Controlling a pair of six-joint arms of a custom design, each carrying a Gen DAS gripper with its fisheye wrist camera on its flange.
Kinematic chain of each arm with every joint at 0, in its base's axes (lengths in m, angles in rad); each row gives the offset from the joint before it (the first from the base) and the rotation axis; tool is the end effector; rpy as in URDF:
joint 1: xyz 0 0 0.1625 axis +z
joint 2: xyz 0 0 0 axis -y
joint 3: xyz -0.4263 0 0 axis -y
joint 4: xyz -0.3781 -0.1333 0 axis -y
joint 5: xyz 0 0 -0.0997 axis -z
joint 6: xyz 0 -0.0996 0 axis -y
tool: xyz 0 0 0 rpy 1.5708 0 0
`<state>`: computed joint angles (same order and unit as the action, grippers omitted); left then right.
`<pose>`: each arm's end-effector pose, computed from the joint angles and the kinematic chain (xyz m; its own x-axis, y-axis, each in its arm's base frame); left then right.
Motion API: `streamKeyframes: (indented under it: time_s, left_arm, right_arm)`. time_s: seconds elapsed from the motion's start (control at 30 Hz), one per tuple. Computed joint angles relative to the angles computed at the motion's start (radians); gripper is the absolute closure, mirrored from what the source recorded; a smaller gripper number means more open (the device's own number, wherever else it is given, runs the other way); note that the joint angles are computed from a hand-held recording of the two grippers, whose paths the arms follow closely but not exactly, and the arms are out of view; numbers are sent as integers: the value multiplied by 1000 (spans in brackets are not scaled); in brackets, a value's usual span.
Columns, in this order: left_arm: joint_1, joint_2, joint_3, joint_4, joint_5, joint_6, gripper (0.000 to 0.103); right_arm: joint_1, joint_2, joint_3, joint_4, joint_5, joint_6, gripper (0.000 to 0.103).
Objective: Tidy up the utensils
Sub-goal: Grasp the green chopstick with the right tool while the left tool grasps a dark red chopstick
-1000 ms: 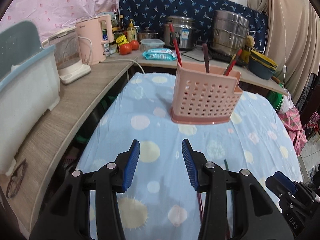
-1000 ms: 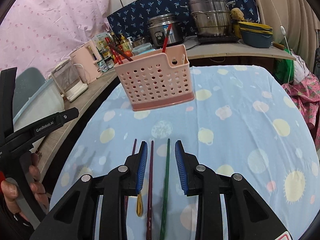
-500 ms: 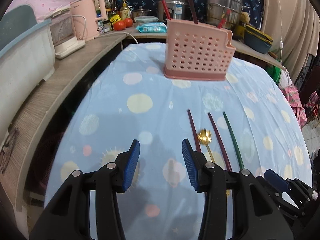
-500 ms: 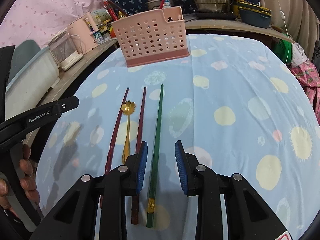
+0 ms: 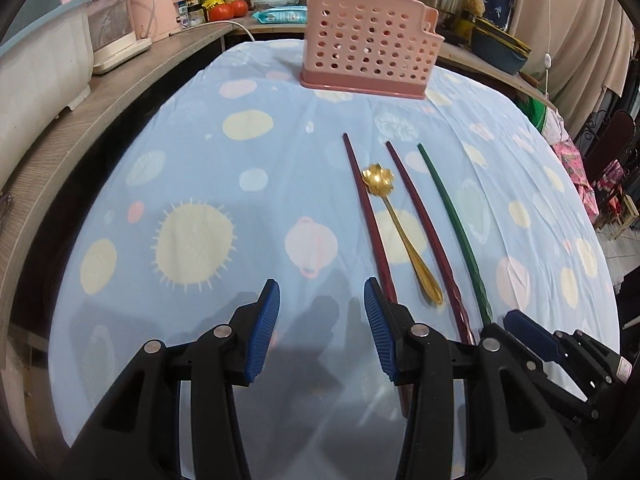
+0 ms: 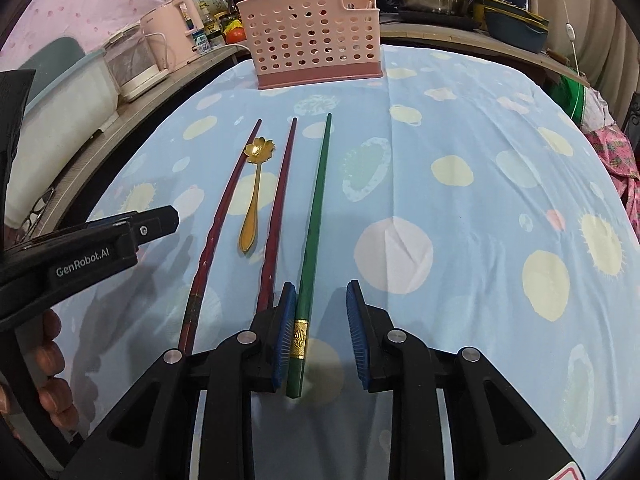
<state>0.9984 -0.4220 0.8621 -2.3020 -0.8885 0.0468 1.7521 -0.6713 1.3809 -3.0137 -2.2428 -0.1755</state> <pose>-0.2948 -0.8196 0.1306 -0.7253 0.3056 -0.6168 0.5534 0.7918 -0.2584 0.2048 -0.7218 0.1901 -0.8085 0.1370 0.5723 -0.2794 0.7665 -0.5783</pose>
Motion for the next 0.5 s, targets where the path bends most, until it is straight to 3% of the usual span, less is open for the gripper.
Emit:
streamKeyframes:
  time_s: [0.17,0.5]
  left_arm:
    - [-7,-25,58,-37,-16,12,49]
    - [-11,-47,126,-27,-24,23,48]
  right_arm:
    - [2,-3,18,-23,-21,-12,86]
    - [-6,-25,56,-46,-15,6,96]
